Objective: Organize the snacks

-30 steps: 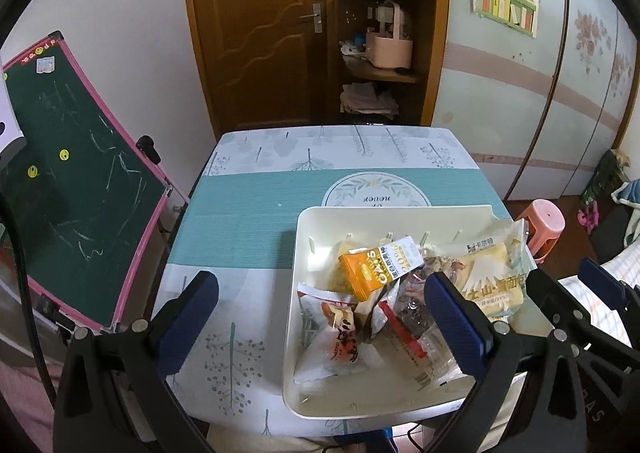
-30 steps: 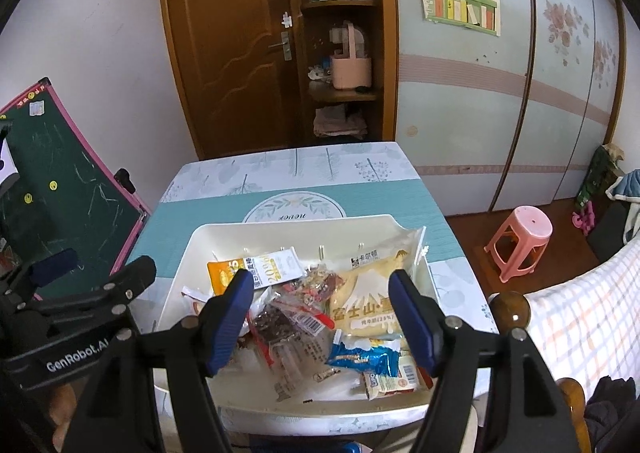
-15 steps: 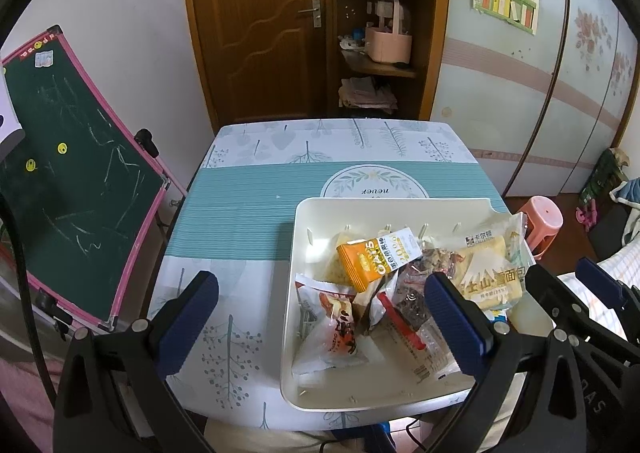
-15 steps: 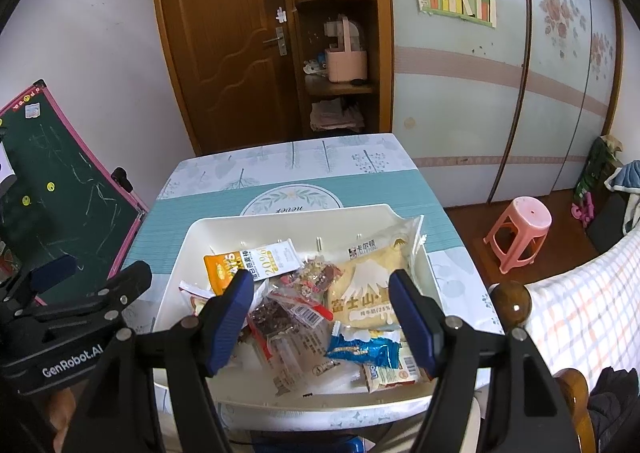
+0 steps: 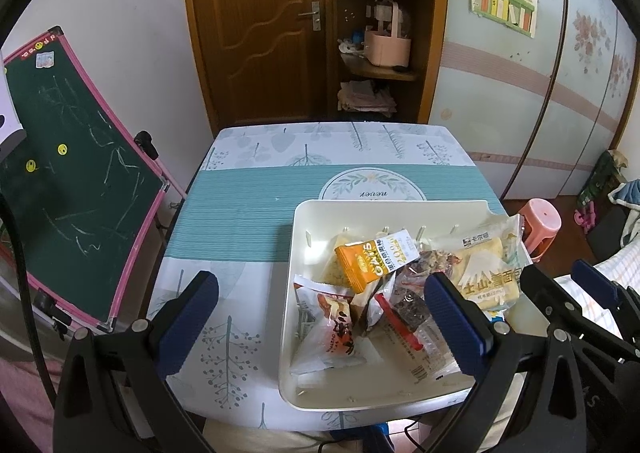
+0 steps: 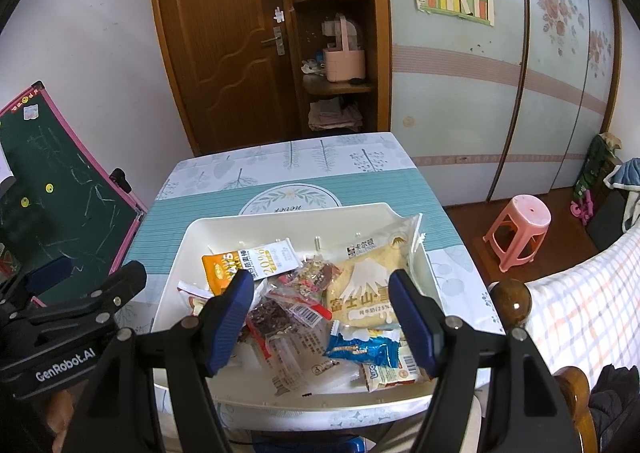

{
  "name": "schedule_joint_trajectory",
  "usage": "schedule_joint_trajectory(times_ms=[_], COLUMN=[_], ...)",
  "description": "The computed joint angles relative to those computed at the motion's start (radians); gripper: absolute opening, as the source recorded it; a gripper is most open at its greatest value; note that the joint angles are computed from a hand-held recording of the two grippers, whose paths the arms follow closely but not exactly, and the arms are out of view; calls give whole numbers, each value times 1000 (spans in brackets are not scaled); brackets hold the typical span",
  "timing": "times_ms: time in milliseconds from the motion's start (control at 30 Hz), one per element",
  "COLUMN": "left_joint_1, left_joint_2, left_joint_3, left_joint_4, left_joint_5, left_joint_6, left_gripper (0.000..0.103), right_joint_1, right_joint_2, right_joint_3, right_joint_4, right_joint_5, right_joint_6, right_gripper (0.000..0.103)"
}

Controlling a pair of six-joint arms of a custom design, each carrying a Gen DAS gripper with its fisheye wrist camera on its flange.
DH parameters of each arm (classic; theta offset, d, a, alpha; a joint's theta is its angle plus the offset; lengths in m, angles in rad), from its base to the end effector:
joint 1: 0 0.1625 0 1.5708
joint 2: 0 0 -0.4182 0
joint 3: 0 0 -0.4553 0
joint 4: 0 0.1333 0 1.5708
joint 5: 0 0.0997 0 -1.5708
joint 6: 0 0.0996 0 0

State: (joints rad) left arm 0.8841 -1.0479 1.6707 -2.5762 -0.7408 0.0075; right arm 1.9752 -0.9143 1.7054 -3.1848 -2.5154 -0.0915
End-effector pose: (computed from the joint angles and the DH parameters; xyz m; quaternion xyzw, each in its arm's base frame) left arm -0.2815 -0.6695 0.2341 0.2335 0.8709 -0.2959 0.3153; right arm 0.3183 -0.6099 0.2034 0.0239 -0.8359 0.4168 0.3564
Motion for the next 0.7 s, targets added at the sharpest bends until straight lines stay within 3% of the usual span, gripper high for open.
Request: schedule_joint_trajectory(times_ms=[700], left_joint_1=[-2], left_joint_2=[0], left_joint_3=[1], left_joint_4=[14], left_joint_5=[-1], left_joint_6=[-12], left_gripper=[102], right_joint_1=[-4], right_joint_2=[0], right_joint_3=[6], right_joint_4=[8], right_joint_5=[-2], right_joint_6=[14], right_gripper=[71])
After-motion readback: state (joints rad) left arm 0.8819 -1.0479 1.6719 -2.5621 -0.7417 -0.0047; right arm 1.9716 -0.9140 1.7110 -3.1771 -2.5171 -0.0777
